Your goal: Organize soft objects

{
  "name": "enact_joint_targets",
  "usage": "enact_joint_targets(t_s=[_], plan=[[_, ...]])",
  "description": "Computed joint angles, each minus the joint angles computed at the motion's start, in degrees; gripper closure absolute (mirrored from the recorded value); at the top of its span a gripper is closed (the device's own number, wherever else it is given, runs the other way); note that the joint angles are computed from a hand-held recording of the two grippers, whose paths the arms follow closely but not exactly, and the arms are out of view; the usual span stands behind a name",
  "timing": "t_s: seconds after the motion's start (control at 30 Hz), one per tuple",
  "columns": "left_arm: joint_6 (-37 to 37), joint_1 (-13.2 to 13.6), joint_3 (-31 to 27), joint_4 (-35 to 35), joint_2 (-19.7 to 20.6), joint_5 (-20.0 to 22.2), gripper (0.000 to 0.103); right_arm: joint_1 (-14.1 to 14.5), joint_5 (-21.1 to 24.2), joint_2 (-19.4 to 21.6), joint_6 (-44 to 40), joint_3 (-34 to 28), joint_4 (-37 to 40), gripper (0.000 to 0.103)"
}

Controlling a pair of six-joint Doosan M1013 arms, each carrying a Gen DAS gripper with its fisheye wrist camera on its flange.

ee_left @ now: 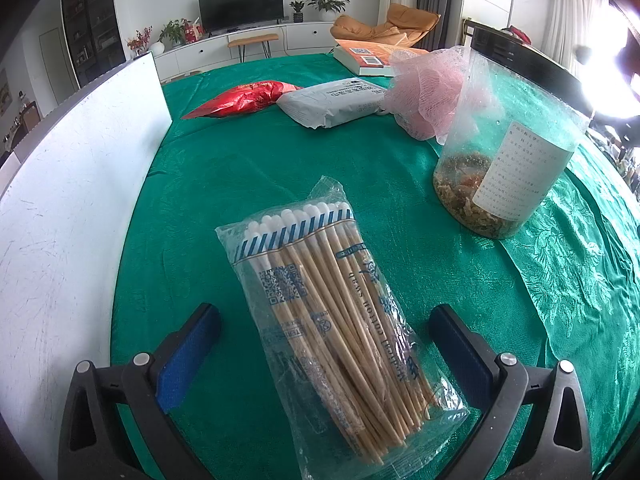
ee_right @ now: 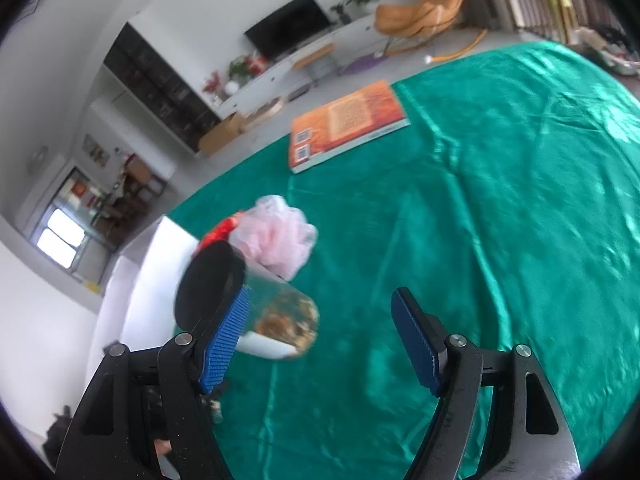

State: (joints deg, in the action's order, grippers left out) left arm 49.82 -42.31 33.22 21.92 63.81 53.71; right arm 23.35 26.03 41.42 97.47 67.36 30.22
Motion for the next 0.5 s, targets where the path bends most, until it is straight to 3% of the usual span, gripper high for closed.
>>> enact_joint_targets(t_s=[0.07, 0.13, 0.3, 0.37, 0.4, 0.43, 0.5], plan=[[0.0, 0.0, 0.0, 0.0, 0.0, 0.0, 0.0, -0.9, 7.7, 4.7, -3.5, -8.5, 3.8, 0.026], [0.0, 0.0, 0.0, 0.0, 0.0, 0.0, 0.0, -1.3, 13.1, 9.1, -0.5, -15.8, 2.7, 0.026], [0.0, 0.0, 0.0, 0.0, 0.0, 0.0, 0.0, -2.3, 21.4, 17.1, -1.7, -26.7, 13.1, 0.028], [-0.1, 0.0, 0.0, 0.0, 0.0, 0.0, 0.0, -2.1, 24.7, 19.4, 0.1, -30.7, 10.8, 0.044], [0.0, 0.0, 0.0, 0.0, 0.0, 0.0, 0.0, -2.0, 26.0, 20.1, 0.9, -31.9, 9.8, 0.084], [0.0, 0.0, 0.0, 0.0, 0.0, 0.0, 0.0, -2.0, 25.6, 20.1, 1.8, -31.6, 10.2, 0.093], [-0.1, 0.0, 0.0, 0.0, 0.0, 0.0, 0.0, -2.1, 20.4, 17.6, 2.9, -26.4, 9.6, 0.093]])
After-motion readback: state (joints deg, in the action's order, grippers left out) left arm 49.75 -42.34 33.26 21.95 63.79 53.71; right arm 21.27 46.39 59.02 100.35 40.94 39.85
